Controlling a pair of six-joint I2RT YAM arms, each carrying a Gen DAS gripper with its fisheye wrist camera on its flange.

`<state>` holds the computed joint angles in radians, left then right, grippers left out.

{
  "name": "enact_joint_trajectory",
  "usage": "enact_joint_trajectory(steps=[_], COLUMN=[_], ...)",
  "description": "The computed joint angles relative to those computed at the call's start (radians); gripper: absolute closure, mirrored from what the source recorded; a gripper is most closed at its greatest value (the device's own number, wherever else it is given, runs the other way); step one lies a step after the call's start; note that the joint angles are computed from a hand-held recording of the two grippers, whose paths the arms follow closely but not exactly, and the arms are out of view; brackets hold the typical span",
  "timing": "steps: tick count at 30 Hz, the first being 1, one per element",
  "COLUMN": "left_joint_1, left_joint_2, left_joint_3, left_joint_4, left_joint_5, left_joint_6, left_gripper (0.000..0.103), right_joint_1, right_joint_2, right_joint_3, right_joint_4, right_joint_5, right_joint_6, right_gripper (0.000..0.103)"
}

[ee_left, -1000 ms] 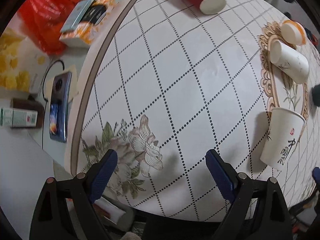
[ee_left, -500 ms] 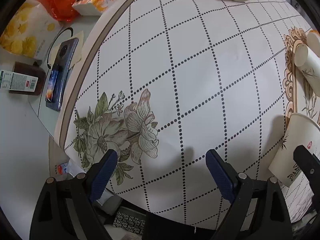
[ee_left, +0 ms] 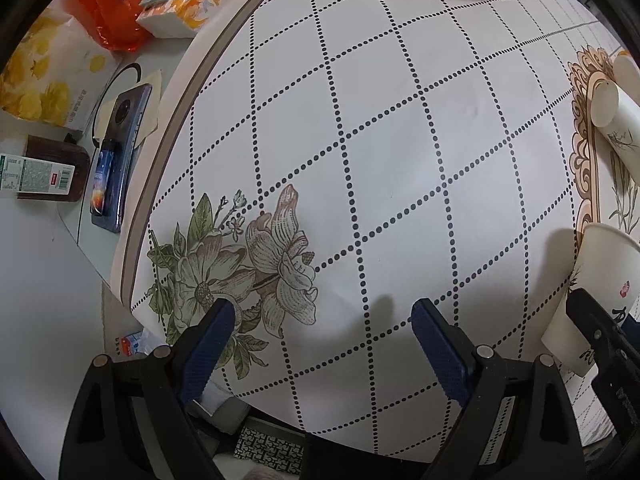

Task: Flip cup upside down
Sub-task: 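Lift and roll the right tool to turn the calligraphy cup over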

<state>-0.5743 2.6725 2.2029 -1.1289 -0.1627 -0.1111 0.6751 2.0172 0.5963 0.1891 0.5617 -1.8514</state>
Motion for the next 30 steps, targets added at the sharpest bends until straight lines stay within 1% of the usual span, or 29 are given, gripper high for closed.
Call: enact_joint_trajectory(steps=[1, 4, 5, 9, 11, 12, 15, 16, 21, 25, 27, 30], left_joint_1=[-0.002, -0.002, -0.003, -0.002, -0.002, -0.003, -0.003, -0.003, -0.002, -0.002, 0.0, 0.003], left_joint_2=[0.003, 0.017, 0.014, 0.011, 0.01, 0.008, 0.004, 0.004, 0.008, 0.015, 0.015, 0.017], left_joint_3=[0.008, 0.03, 0.019, 0.005, 0.001, -0.002, -0.009, -0.004, 0.019, 0.043, 0.045, 0.055], left_joint_4=[-0.007, -0.014, -0.007, 0.003, 0.007, 0.01, 0.014, 0.011, -0.002, -0.015, -0.014, -0.018], left_joint_5=[0.002, 0.005, 0.004, 0.006, 0.009, 0.008, 0.006, 0.005, -0.002, -0.008, -0.01, -0.016], left_joint_6=[0.001, 0.005, 0.007, 0.005, 0.005, 0.006, 0.011, 0.011, 0.017, 0.029, 0.036, 0.045], left_gripper=[0.012, 0.012, 0.012, 0.012, 0.012, 0.012, 0.012, 0.012, 0.012, 0.012, 0.012, 0.012], right_joint_1=[0.003, 0.004, -0.004, 0.025, 0.057, 0.091, 0.099, 0.106, 0.109, 0.11, 0.103, 0.075], right_joint_2=[0.007, 0.018, 0.019, 0.004, 0.017, 0.007, -0.008, -0.014, -0.01, -0.009, 0.007, 0.029], right_joint_3=[0.0, -0.004, -0.008, -0.024, -0.009, -0.007, -0.01, 0.012, 0.065, 0.155, 0.229, 0.318], right_joint_4=[0.003, 0.012, 0.021, 0.005, -0.017, -0.051, -0.068, -0.104, -0.172, -0.317, -0.438, -0.571], right_joint_5=[0.003, 0.003, -0.001, 0.002, 0.005, 0.011, 0.007, 0.008, 0.017, 0.027, 0.022, -0.001], right_joint_6=[0.005, 0.015, 0.011, 0.057, 0.112, 0.16, 0.192, 0.216, 0.303, 0.439, 0.549, 0.672], right_gripper=[0.034, 0.034, 0.035, 0.036, 0.036, 0.037, 0.037, 0.038, 0.038, 0.038, 0.038, 0.038])
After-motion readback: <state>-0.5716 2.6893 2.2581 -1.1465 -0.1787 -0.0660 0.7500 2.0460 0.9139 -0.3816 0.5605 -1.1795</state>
